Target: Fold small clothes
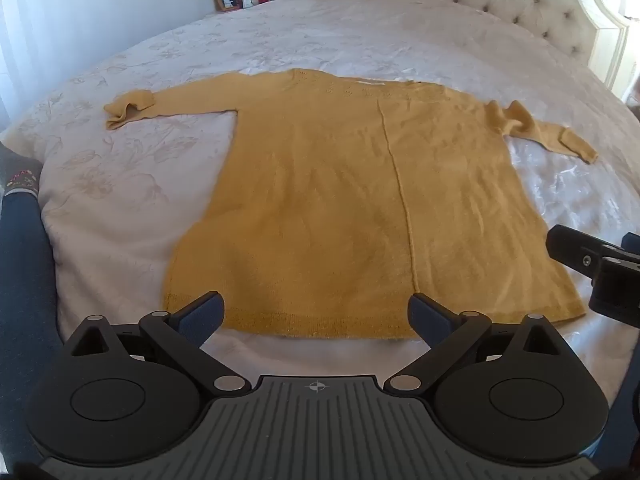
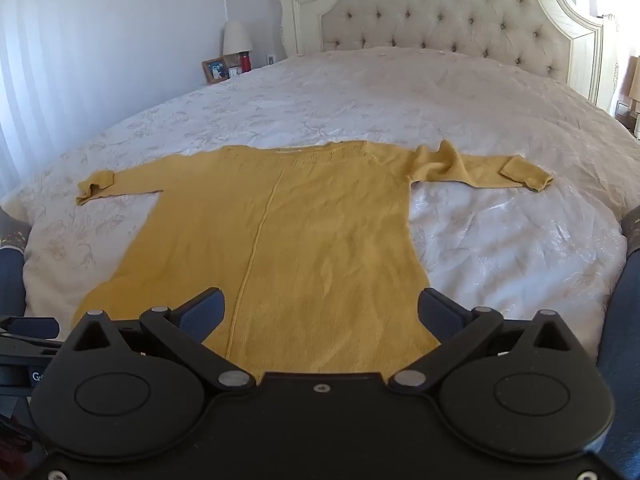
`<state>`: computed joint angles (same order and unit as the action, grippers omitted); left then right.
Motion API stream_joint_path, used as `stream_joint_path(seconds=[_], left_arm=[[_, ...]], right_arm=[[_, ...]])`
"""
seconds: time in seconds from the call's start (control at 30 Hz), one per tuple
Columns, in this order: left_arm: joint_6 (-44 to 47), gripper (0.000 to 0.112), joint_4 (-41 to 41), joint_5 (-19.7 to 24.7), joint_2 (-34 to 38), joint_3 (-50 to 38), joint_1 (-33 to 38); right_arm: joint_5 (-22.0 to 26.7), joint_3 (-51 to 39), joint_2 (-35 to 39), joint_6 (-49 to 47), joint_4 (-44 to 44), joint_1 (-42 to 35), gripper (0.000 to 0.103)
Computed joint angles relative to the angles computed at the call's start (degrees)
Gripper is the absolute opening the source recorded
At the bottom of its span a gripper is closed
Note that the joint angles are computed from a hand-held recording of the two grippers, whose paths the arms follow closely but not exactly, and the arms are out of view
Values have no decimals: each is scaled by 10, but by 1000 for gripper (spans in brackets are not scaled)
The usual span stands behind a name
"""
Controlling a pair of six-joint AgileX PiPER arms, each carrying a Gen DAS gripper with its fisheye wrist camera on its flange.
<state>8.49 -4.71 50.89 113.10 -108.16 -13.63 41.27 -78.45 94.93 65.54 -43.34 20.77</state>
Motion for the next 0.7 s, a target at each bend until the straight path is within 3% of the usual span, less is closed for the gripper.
stream_joint_path(seconds=[0.17,0.37,0.47,0.7], left_arm=[[21,100,-15,-3,-4,7,13],[-11,100,25,-6,0,4,-6],[-12,100,35,-11,0,6,-8],[-10,100,42,-16,1,12,-8]], right_arm=[[6,-11,2,-9,6,0,102],[-6,1,17,4,3,3,102],[13,-26,23,-52,49,-9,102],[31,-31,33,-62,48,-5,102]])
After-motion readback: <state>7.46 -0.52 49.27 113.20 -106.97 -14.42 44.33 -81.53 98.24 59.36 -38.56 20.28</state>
